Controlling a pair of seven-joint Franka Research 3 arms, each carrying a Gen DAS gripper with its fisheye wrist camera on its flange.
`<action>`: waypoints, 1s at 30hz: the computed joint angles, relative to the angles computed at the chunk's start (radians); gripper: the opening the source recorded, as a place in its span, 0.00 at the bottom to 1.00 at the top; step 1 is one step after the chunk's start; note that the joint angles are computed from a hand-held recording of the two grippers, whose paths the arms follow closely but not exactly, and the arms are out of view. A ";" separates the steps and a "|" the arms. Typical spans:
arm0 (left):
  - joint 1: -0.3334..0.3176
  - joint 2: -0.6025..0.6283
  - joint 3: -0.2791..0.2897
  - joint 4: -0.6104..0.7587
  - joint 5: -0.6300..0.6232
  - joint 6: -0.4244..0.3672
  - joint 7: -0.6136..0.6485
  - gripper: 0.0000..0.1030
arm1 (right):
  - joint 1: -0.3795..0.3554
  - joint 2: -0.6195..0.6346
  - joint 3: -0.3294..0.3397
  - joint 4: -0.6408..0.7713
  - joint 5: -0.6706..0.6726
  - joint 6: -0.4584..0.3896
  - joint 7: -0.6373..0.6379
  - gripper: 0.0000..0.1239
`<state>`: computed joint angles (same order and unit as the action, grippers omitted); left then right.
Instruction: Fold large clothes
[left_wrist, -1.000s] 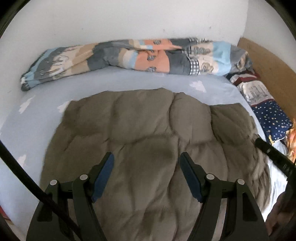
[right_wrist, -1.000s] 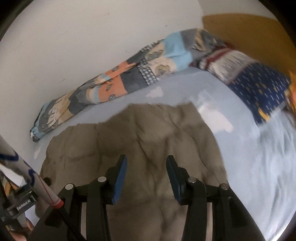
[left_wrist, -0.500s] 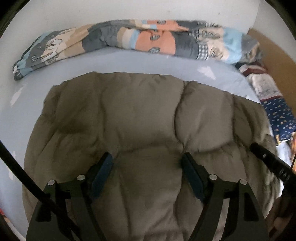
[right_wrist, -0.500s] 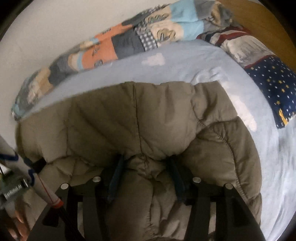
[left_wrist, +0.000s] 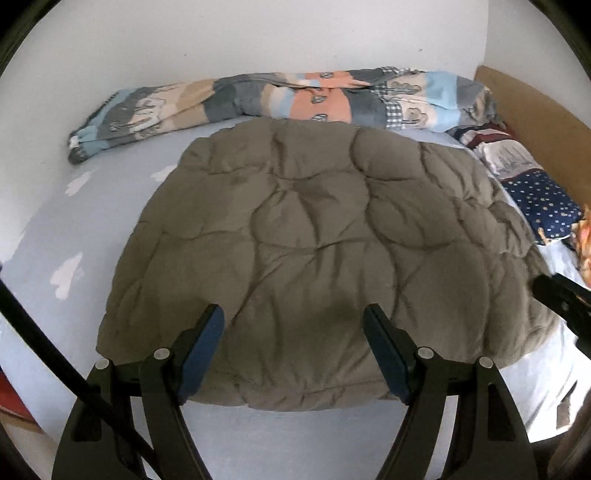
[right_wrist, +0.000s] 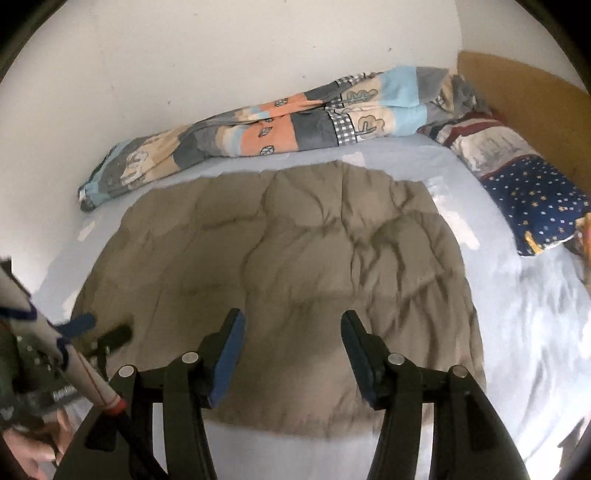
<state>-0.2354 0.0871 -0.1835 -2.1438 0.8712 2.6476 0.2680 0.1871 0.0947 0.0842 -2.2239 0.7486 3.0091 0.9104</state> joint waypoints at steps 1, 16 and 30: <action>-0.002 0.001 0.001 -0.004 0.020 -0.006 -0.011 0.75 | 0.004 -0.011 0.000 -0.020 -0.005 0.012 0.007 0.48; -0.011 0.073 0.020 0.029 0.032 0.009 -0.001 0.80 | 0.047 0.072 -0.093 -0.064 -0.451 0.023 0.413 0.51; -0.009 -0.073 0.014 -0.091 0.203 -0.005 -0.191 0.82 | -0.035 0.032 -0.003 -0.089 -0.389 0.043 0.385 0.55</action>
<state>-0.2445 0.0136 -0.1696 -2.2346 1.0739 2.6426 0.0775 0.1518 0.1266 0.0808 -2.3134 0.3599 3.0519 1.2950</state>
